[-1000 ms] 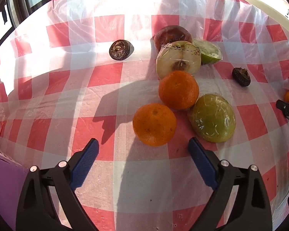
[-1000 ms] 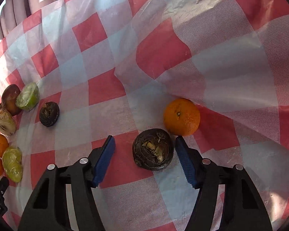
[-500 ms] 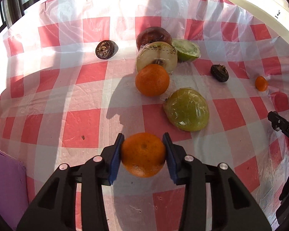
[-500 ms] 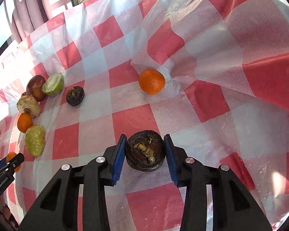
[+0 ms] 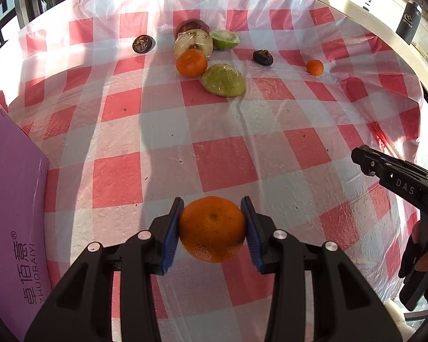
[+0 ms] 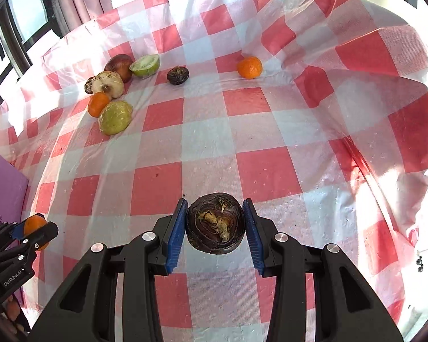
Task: Organize fruits
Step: 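Carry the dark fruit and the mandarin over the purple-rimmed white box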
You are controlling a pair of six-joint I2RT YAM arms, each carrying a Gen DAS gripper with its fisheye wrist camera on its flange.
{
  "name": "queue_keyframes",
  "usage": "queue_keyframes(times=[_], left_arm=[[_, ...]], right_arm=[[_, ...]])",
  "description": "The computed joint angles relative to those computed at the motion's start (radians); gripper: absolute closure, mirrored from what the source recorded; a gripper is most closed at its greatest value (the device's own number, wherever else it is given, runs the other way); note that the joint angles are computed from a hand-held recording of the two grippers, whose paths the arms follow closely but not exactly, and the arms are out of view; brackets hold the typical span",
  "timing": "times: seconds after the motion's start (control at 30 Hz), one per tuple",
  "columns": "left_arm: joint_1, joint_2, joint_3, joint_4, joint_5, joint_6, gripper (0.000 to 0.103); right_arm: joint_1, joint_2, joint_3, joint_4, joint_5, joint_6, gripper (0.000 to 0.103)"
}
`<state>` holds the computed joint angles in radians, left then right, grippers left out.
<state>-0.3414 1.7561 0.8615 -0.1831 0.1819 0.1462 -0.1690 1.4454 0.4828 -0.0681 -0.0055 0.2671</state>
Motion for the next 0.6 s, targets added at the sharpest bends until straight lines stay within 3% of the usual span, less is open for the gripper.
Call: queue_keyframes(times=[0.27, 0.6], left_arm=[[0.099, -0.183, -0.009, -0.12, 0.138, 0.15, 0.062], [0.346, -0.237, 0.119, -0.329, 0.318, 0.288, 0.062]], right_arm=[[0.26, -0.155, -0.037, -0.157, 0.107, 0.22, 0.064], [0.59, -0.135, 0.075, -0.264, 0.283, 0.448, 0.064]])
